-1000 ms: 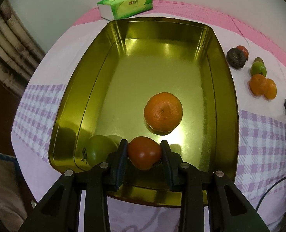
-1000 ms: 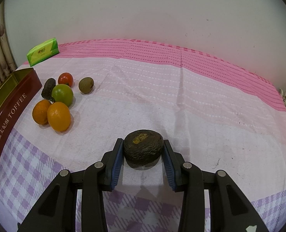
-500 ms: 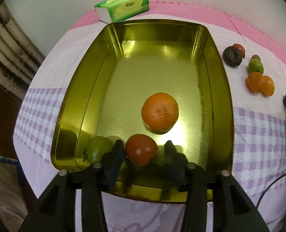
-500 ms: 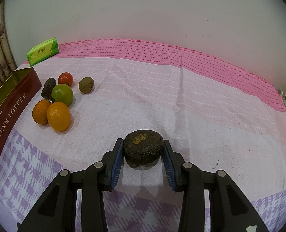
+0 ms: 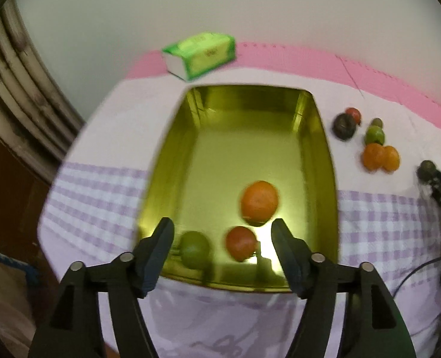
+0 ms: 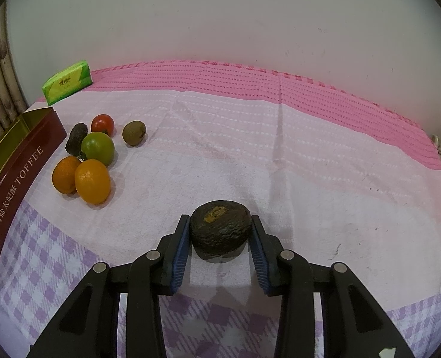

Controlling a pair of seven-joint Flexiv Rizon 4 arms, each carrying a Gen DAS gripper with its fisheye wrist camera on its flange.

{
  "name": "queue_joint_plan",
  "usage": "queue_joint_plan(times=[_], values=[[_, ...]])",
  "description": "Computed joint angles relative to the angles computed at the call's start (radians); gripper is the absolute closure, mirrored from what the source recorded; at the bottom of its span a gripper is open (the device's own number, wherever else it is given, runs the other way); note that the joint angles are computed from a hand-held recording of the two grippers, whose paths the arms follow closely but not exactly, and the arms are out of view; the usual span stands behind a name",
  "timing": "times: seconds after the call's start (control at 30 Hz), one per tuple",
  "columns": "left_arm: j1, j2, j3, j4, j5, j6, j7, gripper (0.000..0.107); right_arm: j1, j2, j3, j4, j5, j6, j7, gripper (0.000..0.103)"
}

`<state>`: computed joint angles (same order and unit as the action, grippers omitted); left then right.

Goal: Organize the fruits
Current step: 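Carry the avocado into the tin and release it with the right gripper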

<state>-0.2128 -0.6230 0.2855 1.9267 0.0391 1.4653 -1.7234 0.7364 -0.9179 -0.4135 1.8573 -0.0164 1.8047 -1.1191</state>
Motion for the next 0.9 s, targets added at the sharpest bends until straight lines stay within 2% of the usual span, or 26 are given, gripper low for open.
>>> queue_joint_plan(times=[0.03, 0.13, 0.2, 0.33, 0.4, 0.47, 0.53, 0.63, 0.9], values=[[-0.026, 0.007, 0.040, 0.007, 0.017, 0.006, -0.016, 0.036, 0.003, 0.006, 0.002, 0.003, 0.004, 0.005, 0.003, 0.068], [-0.037, 0.023, 0.083, 0.028, 0.025, 0.013, -0.052, 0.035, -0.014, 0.043, 0.049, 0.004, -0.001, 0.036, -0.010, 0.068], [-0.003, 0.038, 0.066, 0.050, 0.006, 0.022, -0.066, 0.035, -0.062, 0.078, 0.136, -0.011, -0.042, 0.039, -0.040, 0.068], [0.008, 0.058, 0.080, 0.087, -0.011, 0.029, -0.116, 0.035, -0.119, 0.110, 0.280, -0.053, -0.129, 0.012, -0.092, 0.068], [0.023, 0.069, 0.076, 0.105, -0.023, 0.021, -0.135, 0.035, -0.168, 0.110, 0.377, -0.085, -0.182, -0.017, -0.109, 0.068], [0.043, 0.081, 0.064, 0.127, -0.039, 0.036, -0.157, 0.035, -0.190, 0.101, 0.444, -0.113, -0.224, -0.045, -0.121, 0.068], [0.036, 0.078, 0.082, 0.131, -0.044, 0.040, -0.185, 0.035, -0.197, 0.090, 0.492, -0.139, -0.262, -0.079, -0.133, 0.068], [0.011, 0.064, 0.116, 0.114, -0.036, 0.013, -0.214, 0.035, -0.178, 0.077, 0.515, -0.158, -0.296, -0.109, -0.147, 0.068], [0.039, 0.066, 0.090, 0.109, -0.010, 0.012, -0.228, 0.035, -0.158, 0.032, 0.546, -0.221, -0.340, -0.196, -0.176, 0.067]])
